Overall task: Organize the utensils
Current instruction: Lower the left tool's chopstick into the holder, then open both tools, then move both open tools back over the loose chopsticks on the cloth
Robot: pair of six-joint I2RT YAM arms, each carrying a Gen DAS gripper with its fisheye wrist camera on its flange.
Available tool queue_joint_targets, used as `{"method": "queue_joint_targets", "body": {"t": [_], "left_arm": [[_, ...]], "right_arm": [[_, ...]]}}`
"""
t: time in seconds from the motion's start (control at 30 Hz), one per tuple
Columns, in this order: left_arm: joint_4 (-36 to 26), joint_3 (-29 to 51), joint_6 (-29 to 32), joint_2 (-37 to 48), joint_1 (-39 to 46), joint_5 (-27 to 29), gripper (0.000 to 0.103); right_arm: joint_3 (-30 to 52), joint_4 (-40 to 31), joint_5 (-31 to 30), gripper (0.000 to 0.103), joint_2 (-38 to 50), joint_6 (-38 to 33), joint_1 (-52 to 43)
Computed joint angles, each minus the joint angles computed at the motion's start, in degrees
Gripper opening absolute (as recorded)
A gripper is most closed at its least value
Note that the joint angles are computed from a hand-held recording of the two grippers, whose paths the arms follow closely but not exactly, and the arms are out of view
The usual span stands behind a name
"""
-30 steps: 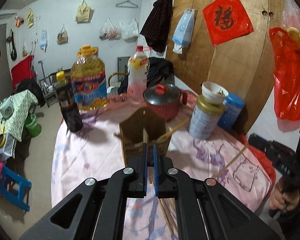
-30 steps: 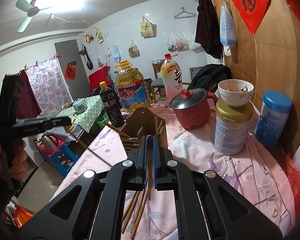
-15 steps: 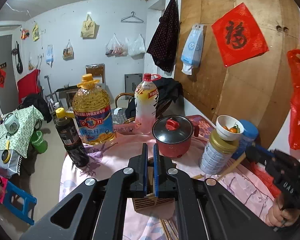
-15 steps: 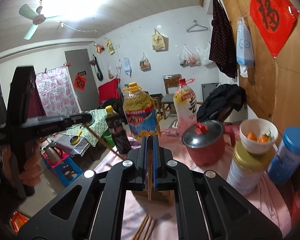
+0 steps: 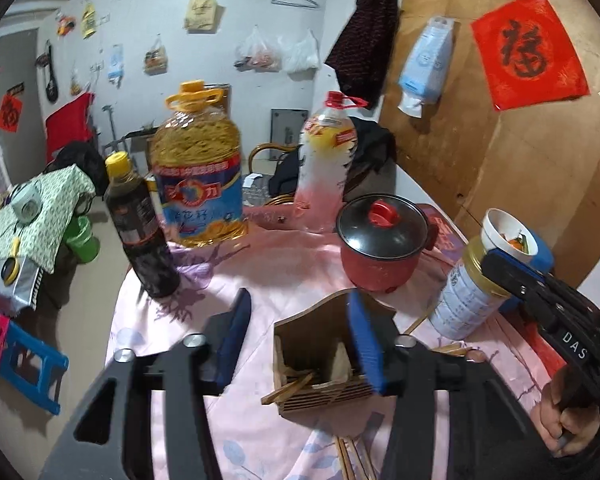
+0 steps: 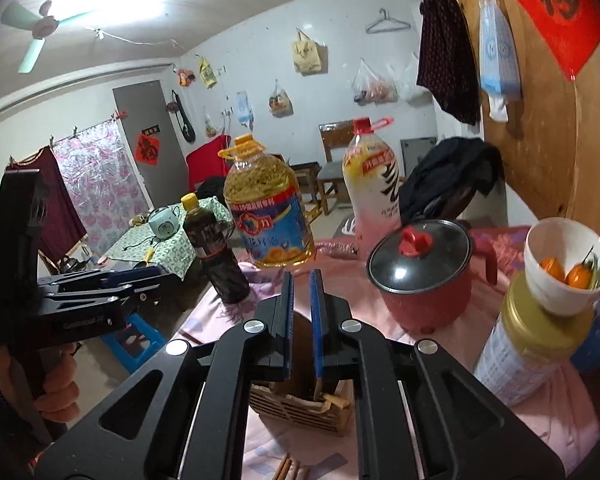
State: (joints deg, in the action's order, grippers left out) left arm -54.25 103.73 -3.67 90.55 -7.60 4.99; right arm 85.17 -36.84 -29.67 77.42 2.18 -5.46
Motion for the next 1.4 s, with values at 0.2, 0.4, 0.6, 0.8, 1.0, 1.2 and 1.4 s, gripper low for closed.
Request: {"method": "queue_joint_targets", "body": {"t": [0.2, 0.4, 0.6, 0.8, 1.0, 1.2, 1.4], "left_arm": [[-0.6, -3.2, -1.4, -2.7, 2.5, 1.0, 0.063], [-0.1, -10.6, -1.6, -9.8, 3.7, 0.0, 0.075], [-1.6, -17.0, -1.4, -17.0, 5.4, -0.7, 0.081], [-3.7, -23.0, 0.3, -23.7, 9.0, 0.6, 0.084], [-6.8, -28.1, 4.3, -29.4, 14.5, 4.1, 0.088], [-9.4, -34.8, 11.3, -34.0, 18.2, 6.0, 0.089], [-10.8, -43.2, 15.9, -38.7, 19.1, 5.1, 0.089]], "right_arm": [[-1.5, -0.7, -0.4, 0.019, -2.7, -0.1, -1.7], [-4.3, -2.7, -0.8, 0.034, -7.5, 0.2, -3.4], [-8.3, -4.9, -0.6, 0.042, -14.3, 0.2, -4.2], [-11.7, -6.8, 1.0, 0.053, -21.2, 1.8, -3.6], [-16.0, -9.3, 4.3, 0.058, -28.4, 5.5, -1.1], [-22.9, -13.2, 13.7, 0.058, -37.3, 9.6, 5.8], [-32.3, -20.8, 24.4, 0.058, -47.3, 13.5, 16.8]]}}
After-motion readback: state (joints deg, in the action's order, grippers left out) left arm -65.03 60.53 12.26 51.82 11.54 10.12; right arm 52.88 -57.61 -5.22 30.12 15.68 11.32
